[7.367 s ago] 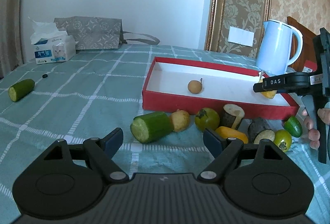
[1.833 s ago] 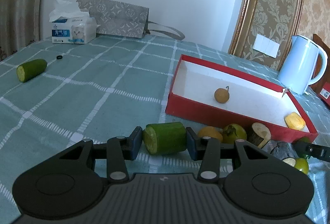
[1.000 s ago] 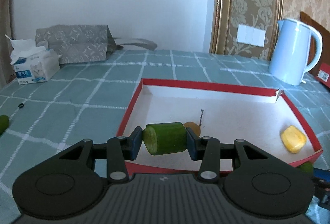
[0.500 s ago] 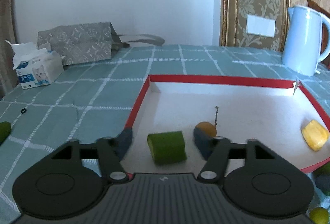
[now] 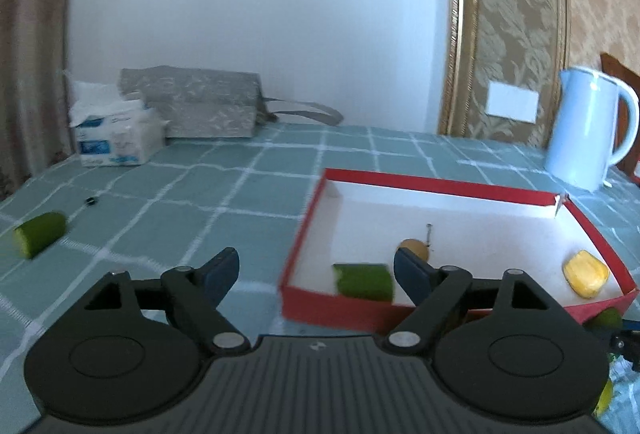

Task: Organize fruits
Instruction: 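Place the cucumber chunk in the red box and open the left tool, then carry the green chili into the red box and open the right tool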

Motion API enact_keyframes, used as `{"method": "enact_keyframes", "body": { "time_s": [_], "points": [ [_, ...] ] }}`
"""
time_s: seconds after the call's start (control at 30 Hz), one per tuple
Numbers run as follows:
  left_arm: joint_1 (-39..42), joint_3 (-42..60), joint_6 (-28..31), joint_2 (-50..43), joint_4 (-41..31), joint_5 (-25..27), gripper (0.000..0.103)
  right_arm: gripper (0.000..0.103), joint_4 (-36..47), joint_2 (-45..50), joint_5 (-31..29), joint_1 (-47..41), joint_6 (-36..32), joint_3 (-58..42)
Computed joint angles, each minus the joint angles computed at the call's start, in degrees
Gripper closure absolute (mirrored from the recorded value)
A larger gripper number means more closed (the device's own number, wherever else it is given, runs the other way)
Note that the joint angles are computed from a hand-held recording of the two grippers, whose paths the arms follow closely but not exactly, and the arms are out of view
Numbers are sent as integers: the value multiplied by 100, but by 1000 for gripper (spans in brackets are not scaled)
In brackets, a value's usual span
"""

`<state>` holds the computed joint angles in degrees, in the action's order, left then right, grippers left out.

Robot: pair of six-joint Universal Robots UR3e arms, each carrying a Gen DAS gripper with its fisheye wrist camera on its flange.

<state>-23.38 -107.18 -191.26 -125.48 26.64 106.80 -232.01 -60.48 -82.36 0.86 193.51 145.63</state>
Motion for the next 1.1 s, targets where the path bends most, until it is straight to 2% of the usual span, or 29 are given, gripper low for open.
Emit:
{"method": "enact_keyframes", "body": {
  "time_s": [0.2, 0.4, 0.47, 0.67, 0.77, 1.1],
  "points": [
    [188, -738, -404, 373, 101, -46, 18, 69, 53, -16, -79, 54, -20, -26],
    [297, -1224, -325, 496, 235, -250, 18, 69, 150, -61, -251, 182, -38, -76],
    [306, -1259, -294, 599, -68, -281, 18, 69, 236, -85, -367, 266, -63, -125],
    [387, -1252, -396, 659, -282, -411, 18, 69, 325, -89, -589, 416, -96, -203],
    [401, -1256, -396, 673, -331, -441, 18, 69, 179, -44, -1034, 649, -83, -214],
    [416, -1202, -396, 694, -498, -453, 15, 69, 18, -125, -1485, 911, -114, 6]
  ]
}}
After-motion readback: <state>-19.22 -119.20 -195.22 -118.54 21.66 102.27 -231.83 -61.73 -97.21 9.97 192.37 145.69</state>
